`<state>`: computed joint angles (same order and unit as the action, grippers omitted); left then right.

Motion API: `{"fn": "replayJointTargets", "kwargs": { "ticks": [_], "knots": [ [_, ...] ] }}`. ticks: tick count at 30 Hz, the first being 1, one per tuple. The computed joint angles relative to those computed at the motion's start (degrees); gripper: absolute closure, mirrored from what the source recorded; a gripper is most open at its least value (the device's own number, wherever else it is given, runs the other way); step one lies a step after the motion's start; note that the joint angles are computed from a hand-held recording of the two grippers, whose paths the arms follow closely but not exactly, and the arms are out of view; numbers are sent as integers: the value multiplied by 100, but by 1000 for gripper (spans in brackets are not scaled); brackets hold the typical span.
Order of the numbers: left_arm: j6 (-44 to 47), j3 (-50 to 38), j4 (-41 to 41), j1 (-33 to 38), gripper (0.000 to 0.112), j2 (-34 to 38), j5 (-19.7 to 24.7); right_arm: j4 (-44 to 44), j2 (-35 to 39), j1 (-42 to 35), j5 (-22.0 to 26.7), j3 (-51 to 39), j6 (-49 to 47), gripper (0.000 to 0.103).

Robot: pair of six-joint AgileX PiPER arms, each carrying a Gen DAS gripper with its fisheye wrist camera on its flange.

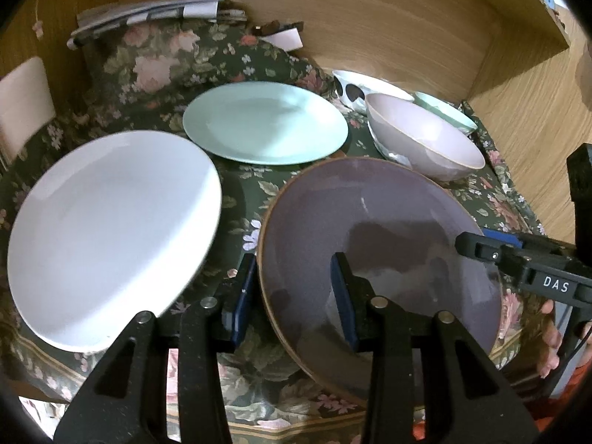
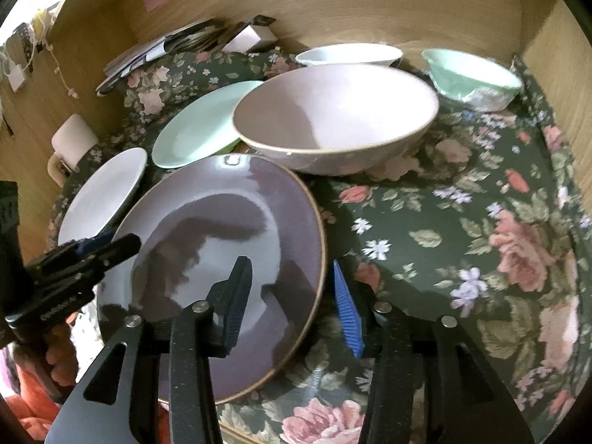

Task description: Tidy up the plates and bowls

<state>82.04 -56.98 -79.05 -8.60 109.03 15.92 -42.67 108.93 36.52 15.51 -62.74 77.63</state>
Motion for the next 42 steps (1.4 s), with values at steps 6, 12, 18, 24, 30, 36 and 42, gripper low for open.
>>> {"fn": "replayJointTargets", "kwargs": {
  "ticks": [6,12,18,24,30,36,42],
  "knots": [
    [361,93,-380,69,59,-199,-116,-780,-263,96,129,97,723,55],
    [828,229,-845,214,50,-493,-117,-1203,-321,244,197,-176,923,44],
    [1168,282,-1196,444,39,-735,-215,-468,-66,266,64,-813,-158,43],
    [1218,237,-1247,858,34,-793,-191,983,431,325,159,-1704,-1963,43],
    [890,67,-938,1281,32,-632,-241,2599,1064,332,494,-2767,-3861,42],
    [-29,-248,-18,1648,32,-289,-283,3772,1874,303,1320,-4175,-5221,42],
    [-685,-524,668,1941,32,49,-249,4314,2757,261,2290,-5704,-5817,42]
  ]
}}
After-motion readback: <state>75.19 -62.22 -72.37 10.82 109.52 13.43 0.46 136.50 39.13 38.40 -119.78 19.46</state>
